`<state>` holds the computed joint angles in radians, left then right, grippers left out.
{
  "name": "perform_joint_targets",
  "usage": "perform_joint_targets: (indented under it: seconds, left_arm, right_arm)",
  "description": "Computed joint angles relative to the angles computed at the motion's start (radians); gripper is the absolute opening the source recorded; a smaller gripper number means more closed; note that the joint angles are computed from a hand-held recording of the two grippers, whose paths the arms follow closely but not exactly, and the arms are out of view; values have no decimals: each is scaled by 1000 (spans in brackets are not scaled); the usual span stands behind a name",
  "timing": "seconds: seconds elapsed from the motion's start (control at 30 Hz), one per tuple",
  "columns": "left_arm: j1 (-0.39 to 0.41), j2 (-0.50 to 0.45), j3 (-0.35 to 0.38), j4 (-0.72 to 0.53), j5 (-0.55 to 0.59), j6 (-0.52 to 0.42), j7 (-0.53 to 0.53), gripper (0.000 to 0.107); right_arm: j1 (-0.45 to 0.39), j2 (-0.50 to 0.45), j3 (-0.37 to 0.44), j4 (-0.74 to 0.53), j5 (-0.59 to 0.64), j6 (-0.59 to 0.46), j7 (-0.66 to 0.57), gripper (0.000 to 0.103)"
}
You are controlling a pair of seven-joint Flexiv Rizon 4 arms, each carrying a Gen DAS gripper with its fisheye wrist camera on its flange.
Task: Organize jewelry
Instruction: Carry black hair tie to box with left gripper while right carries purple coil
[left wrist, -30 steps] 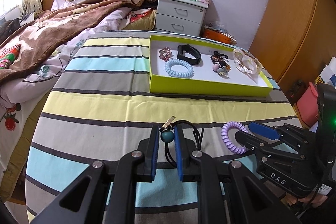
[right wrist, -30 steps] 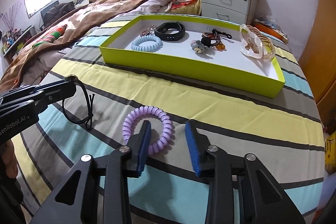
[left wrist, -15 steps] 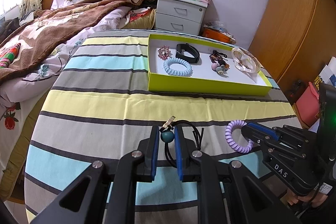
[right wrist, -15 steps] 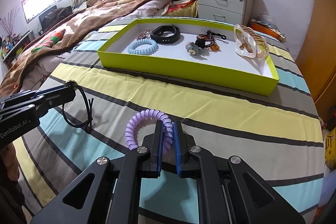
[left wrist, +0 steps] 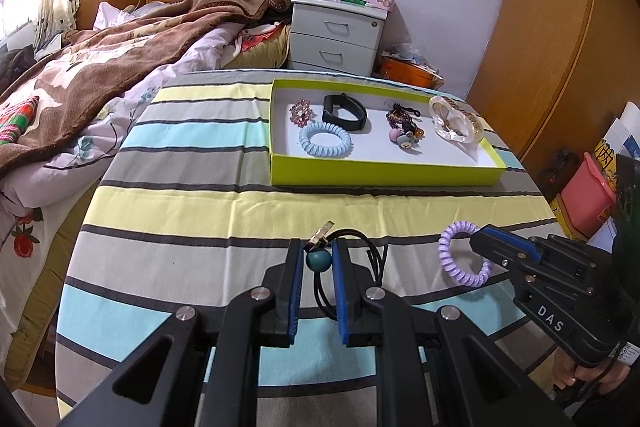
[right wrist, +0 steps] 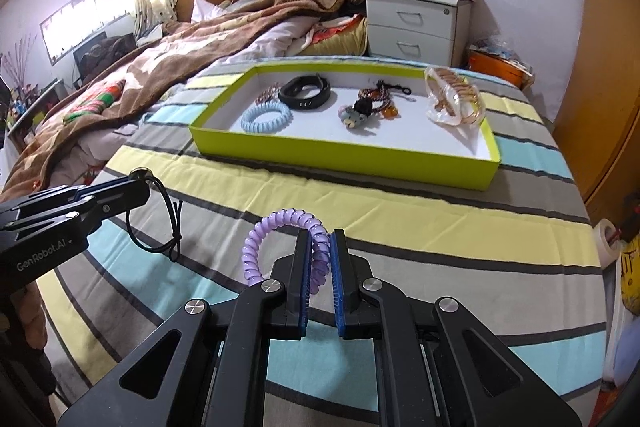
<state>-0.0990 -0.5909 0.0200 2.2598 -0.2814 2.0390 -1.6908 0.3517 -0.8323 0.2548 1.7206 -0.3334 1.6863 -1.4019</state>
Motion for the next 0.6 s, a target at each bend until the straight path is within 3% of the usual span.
perform_joint_targets:
  seconds: [0.33, 0.6]
  left_arm:
    - [-46, 26, 33, -30, -40, -15, 41, 15]
    - [-42, 25, 33, -111, -53, -70, 87, 15]
  right_arm:
    - [-11, 29, -7, 4, 6, 46, 16, 10]
    - [-21, 17, -16, -65, 1, 22, 40, 10]
